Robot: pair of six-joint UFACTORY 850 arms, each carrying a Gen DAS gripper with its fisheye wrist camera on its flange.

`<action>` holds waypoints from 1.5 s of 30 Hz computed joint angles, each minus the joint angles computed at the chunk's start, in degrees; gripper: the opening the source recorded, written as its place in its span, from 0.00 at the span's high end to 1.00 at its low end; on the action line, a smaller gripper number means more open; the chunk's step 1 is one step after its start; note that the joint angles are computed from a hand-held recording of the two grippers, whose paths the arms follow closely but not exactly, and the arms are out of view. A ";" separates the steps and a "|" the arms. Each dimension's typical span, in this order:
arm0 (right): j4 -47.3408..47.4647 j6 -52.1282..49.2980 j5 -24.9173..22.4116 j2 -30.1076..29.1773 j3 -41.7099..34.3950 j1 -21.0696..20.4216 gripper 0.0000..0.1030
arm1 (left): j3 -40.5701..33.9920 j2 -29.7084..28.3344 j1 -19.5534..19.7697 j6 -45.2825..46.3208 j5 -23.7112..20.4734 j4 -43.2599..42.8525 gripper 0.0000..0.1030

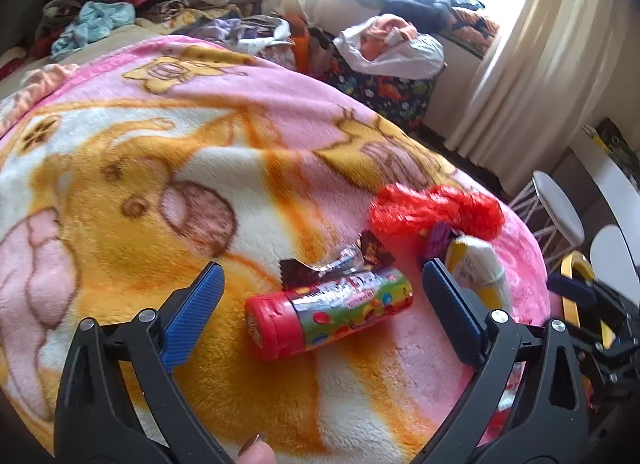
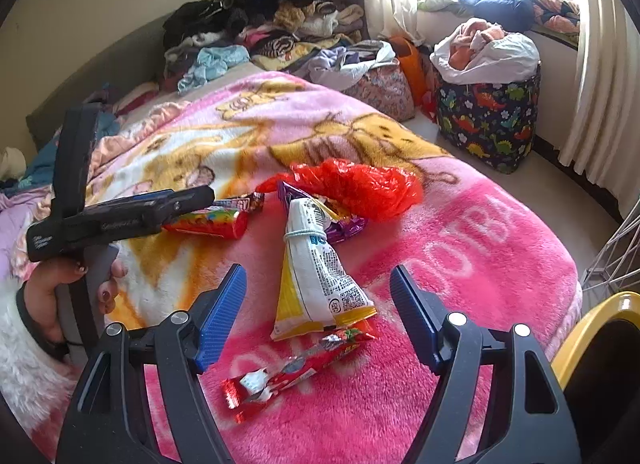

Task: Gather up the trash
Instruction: 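Close the left tool on the red candy tube while the right tool grasps the white snack bag, then carry the red candy tube and white snack bag in both tools over the bin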

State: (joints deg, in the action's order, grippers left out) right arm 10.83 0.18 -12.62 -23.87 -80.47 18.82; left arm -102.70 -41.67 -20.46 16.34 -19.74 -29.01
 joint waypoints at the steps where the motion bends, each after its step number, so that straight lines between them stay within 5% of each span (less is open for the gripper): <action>1: 0.29 -0.24 -0.39 -0.55 -0.57 -0.05 0.30 | 0.41 0.14 -0.07 2.18 -0.14 -1.73 0.13; 13: 8.74 -6.54 -5.31 -7.02 -7.12 -1.04 0.32 | 5.58 3.02 -1.33 9.05 -0.59 -6.30 0.24; 19: 16.68 -13.73 -7.91 -7.96 -7.52 -1.93 0.50 | 6.34 3.63 -1.49 11.48 -1.76 -7.56 0.34; 23: 25.00 -22.04 -6.02 -6.16 -5.77 -2.22 0.58 | 5.56 3.27 -1.89 11.93 -2.43 -6.44 0.37; 33: 50.82 -44.67 -1.35 1.76 1.25 -3.56 0.58 | 1.79 0.53 -3.07 5.31 -4.78 1.71 0.55; 45: 60.63 -50.82 2.80 9.42 9.63 -4.24 0.59 | 5.86 4.18 -6.13 0.01 -0.91 7.87 0.77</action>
State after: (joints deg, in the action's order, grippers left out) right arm 71.46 -50.64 -9.82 -14.44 -70.84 14.58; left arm -96.84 -37.49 -26.59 16.35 -20.65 -21.13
